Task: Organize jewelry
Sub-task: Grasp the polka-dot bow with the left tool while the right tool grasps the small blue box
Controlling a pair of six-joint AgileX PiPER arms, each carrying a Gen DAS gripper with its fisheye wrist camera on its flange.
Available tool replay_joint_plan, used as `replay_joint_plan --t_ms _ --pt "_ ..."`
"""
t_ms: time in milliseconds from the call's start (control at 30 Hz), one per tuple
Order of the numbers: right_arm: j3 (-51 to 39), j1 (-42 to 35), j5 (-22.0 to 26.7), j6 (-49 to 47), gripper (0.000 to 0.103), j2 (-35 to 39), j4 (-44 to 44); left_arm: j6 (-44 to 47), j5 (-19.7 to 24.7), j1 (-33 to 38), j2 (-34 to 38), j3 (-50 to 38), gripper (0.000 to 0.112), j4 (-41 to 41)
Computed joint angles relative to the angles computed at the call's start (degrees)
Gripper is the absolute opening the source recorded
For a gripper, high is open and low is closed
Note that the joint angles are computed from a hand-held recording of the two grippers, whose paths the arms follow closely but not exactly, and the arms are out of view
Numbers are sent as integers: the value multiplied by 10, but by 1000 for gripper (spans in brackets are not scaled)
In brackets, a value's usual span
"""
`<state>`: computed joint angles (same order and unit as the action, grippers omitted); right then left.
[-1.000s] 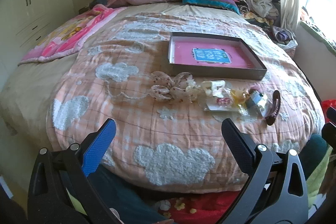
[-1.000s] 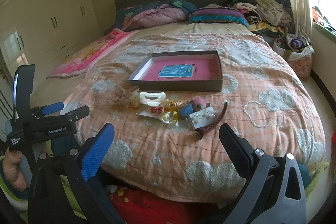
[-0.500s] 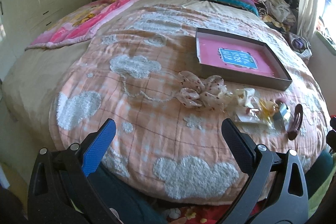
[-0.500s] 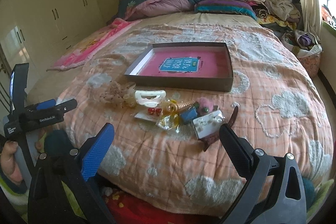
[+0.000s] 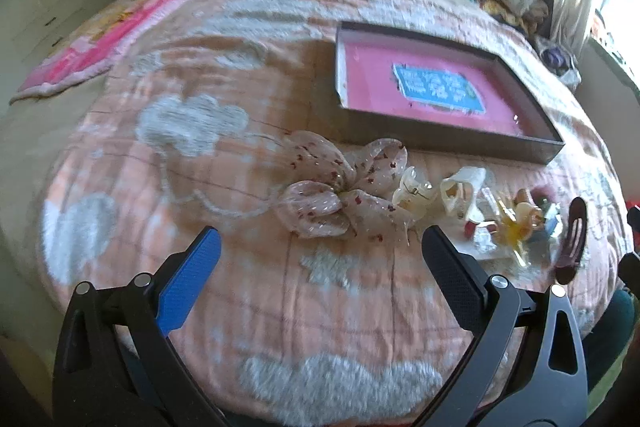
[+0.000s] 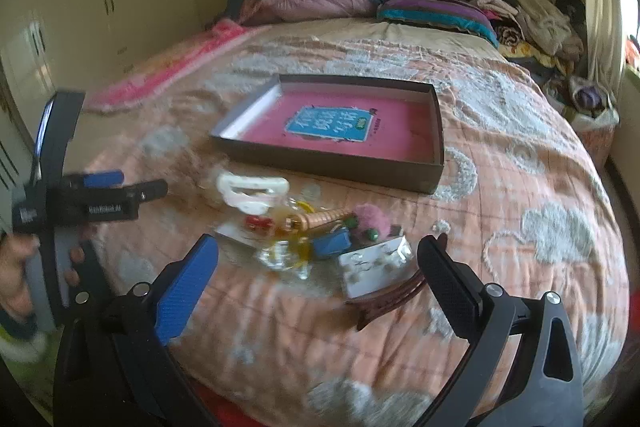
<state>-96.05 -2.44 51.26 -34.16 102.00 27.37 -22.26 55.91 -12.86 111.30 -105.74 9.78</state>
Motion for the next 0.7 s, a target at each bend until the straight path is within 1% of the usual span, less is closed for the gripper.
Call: replay_joint_plan --t_ms 33,67,167,233,333,400,467,533,567,600,633,667,700 --pt "-5 3 -1 -3 94 7 -5 8 8 4 15 -18 94 -12" --pt "-13 5 1 -7 86 17 -7 12 15 8 28 -33 94 -19" --pt "-43 11 17 -4 77 51 -23 7 23 26 55 -62 94 -44" --pt "-58 14 24 -1 73 68 -28 10 26 41 69 -75 94 -70" --pt "-80 18 37 2 64 93 -30 27 27 61 85 -85 94 -118" --pt "-86 23 35 2 60 103 -32 41 17 68 88 -79 94 -142" --pt "-102 25 47 5 50 115 -34 54 5 72 89 -72 94 -160" --pt "-120 27 55 10 44 132 -34 68 -7 74 88 -66 89 -174" --pt "-124 28 54 13 43 137 -36 72 -13 73 86 -62 83 -177" --pt "-127 28 51 15 43 141 -36 79 -16 73 86 -62 73 -183" --pt "-129 28 50 16 41 143 -36 83 -18 73 88 -62 70 -187" --pt "-130 27 47 15 35 145 -35 85 -19 72 91 -66 63 -185" --pt "-133 26 46 15 32 146 -35 88 -24 69 91 -64 53 -183"
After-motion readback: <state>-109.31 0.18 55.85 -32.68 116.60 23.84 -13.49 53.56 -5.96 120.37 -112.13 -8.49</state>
